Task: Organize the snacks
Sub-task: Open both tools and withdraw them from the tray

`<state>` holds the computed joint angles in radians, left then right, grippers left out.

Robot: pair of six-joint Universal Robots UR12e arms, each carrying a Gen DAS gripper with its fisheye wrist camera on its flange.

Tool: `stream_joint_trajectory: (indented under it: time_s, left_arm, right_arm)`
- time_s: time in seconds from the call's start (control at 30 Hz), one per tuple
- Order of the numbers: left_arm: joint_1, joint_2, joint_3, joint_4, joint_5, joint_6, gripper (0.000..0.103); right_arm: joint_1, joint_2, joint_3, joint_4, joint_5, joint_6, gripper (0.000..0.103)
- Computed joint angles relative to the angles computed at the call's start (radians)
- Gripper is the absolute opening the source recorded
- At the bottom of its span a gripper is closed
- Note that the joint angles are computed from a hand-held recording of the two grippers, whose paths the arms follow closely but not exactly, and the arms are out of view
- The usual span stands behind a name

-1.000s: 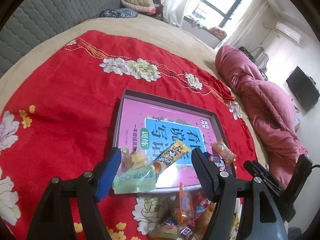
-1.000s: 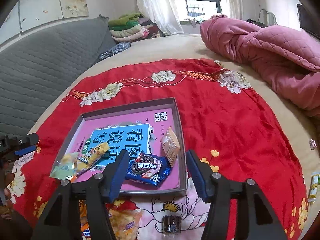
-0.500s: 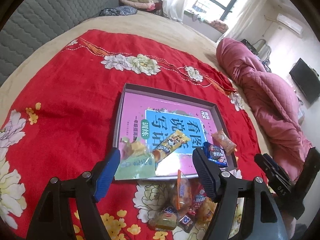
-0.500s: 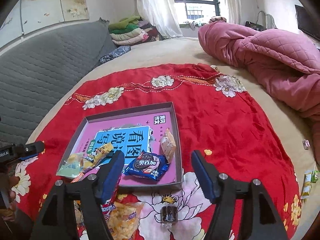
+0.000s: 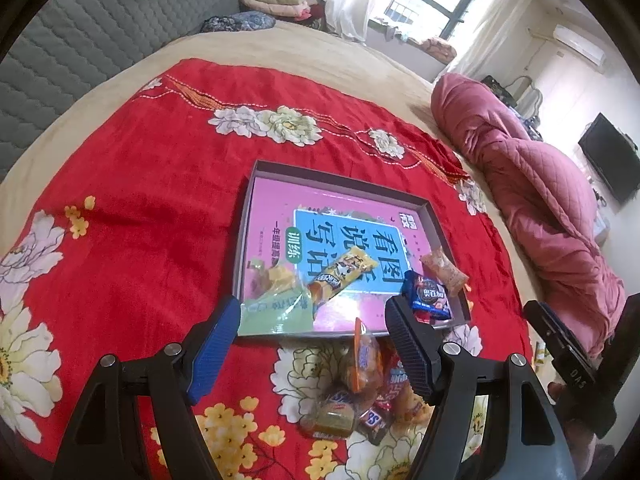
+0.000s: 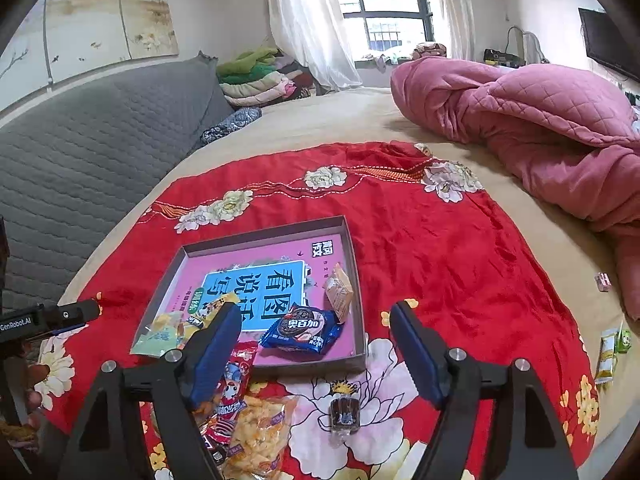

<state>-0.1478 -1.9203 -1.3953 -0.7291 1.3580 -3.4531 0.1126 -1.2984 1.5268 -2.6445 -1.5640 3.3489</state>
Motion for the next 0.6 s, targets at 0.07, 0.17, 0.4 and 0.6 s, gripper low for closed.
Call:
stream_joint_trajectory:
  time_s: [0.07, 0.17, 0.4, 0.6]
  left_arm:
    - [-0.001, 0.004, -0.004, 0.003, -0.004, 0.008, 0.076]
    - [-0.004, 0.009, -0.009, 0.005, -0.004, 0.018, 0.076]
    - [0.000, 0.014, -0.017, 0.007, -0.013, 0.016, 0.076]
    - [0.002, 0.015, -0.019, 0.006, -0.019, 0.011, 0.076]
  right_arm:
    - [0.001, -0.004, 0.003, -0.005, -0.002, 0.001, 0.077]
    - [0.003, -0.007, 0.007, -0.010, -0.009, 0.001, 0.077]
    - [0.006, -0.013, 0.018, -0.015, -0.020, 0.009, 0.082]
    - [0.002, -0.017, 0.025, -0.014, -0.029, 0.020, 0.083]
